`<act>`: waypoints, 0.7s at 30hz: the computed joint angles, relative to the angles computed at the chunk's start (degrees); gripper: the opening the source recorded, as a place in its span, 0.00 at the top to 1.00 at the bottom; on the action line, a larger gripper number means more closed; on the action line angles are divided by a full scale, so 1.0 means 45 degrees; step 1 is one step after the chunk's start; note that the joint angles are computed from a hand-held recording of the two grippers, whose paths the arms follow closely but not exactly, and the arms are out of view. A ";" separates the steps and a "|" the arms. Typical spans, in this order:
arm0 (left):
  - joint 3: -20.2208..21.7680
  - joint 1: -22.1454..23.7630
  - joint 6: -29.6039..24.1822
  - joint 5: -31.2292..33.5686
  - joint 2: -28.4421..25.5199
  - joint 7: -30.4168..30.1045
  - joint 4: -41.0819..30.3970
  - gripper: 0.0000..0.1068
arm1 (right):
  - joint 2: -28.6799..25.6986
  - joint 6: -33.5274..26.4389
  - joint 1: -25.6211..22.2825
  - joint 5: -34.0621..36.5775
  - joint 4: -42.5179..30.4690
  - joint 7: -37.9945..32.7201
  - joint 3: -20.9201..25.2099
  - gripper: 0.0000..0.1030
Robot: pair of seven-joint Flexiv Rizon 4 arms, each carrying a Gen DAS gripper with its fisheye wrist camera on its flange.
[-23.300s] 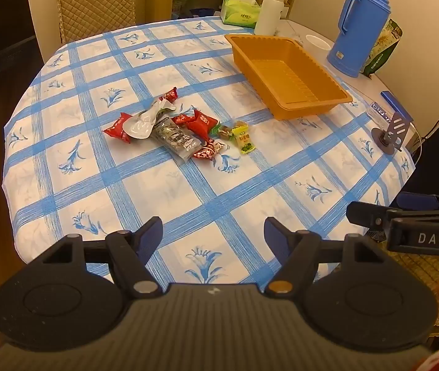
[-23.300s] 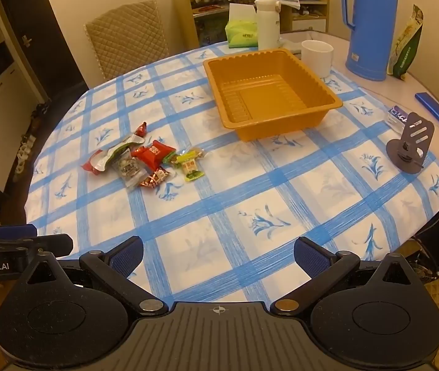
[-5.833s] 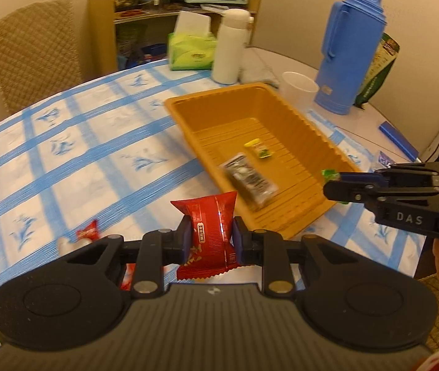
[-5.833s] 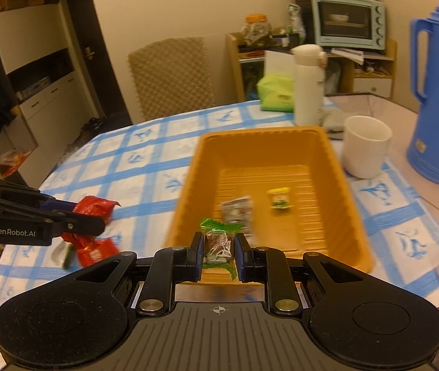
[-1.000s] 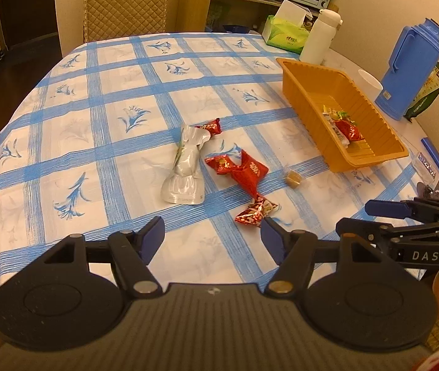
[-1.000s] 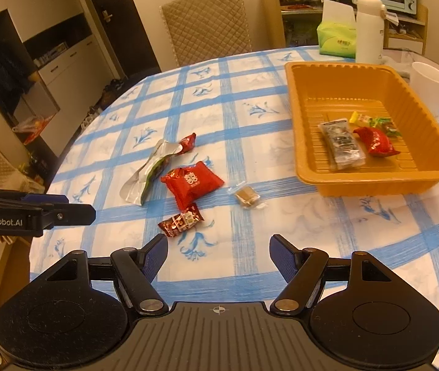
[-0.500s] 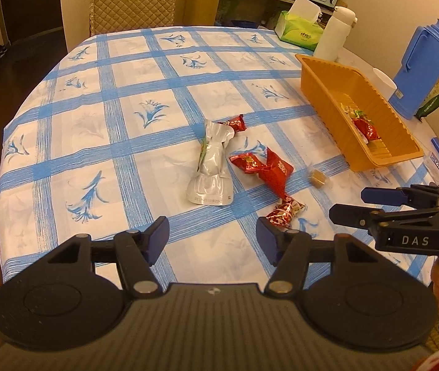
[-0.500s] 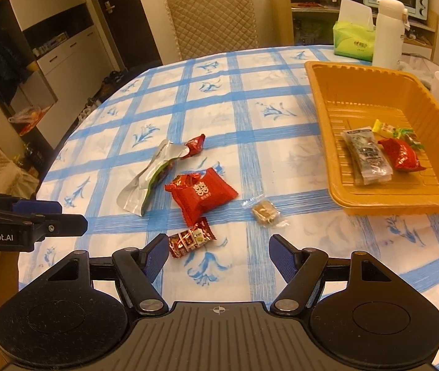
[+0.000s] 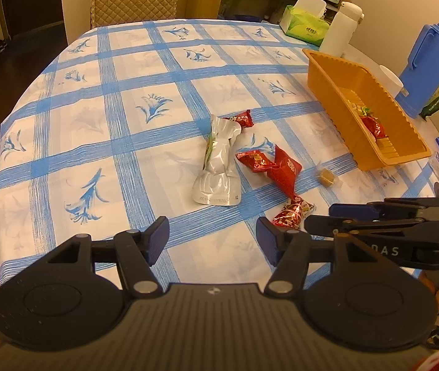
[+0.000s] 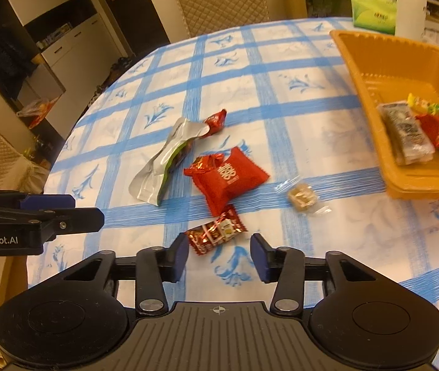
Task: Organize snacks
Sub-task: 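Close the right gripper on the small red-brown chocolate candy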
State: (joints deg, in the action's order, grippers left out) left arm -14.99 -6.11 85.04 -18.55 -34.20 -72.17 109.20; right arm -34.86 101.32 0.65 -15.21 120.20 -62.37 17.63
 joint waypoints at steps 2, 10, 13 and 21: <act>0.0050 -0.0026 -0.0063 0.0016 -0.0056 -0.0013 -0.0082 0.45 | -0.0170 -0.0271 -0.0097 0.0001 -0.0225 0.0103 0.0205 0.61; 0.0244 -0.0096 -0.0233 0.0045 -0.0221 -0.0105 -0.0290 0.45 | -0.0466 -0.0636 0.0399 0.0469 -0.0776 0.0403 -0.0061 0.66; 0.0320 -0.0129 -0.0289 0.0059 -0.0267 -0.0158 -0.0344 0.45 | -0.0520 -0.0713 0.0794 0.0531 -0.0984 0.0398 -0.0414 0.66; 0.0358 -0.0118 -0.0378 0.0064 -0.0341 -0.0197 -0.0446 0.45 | -0.0253 -0.1181 0.2348 0.0649 -0.1079 0.0278 -0.1961 0.66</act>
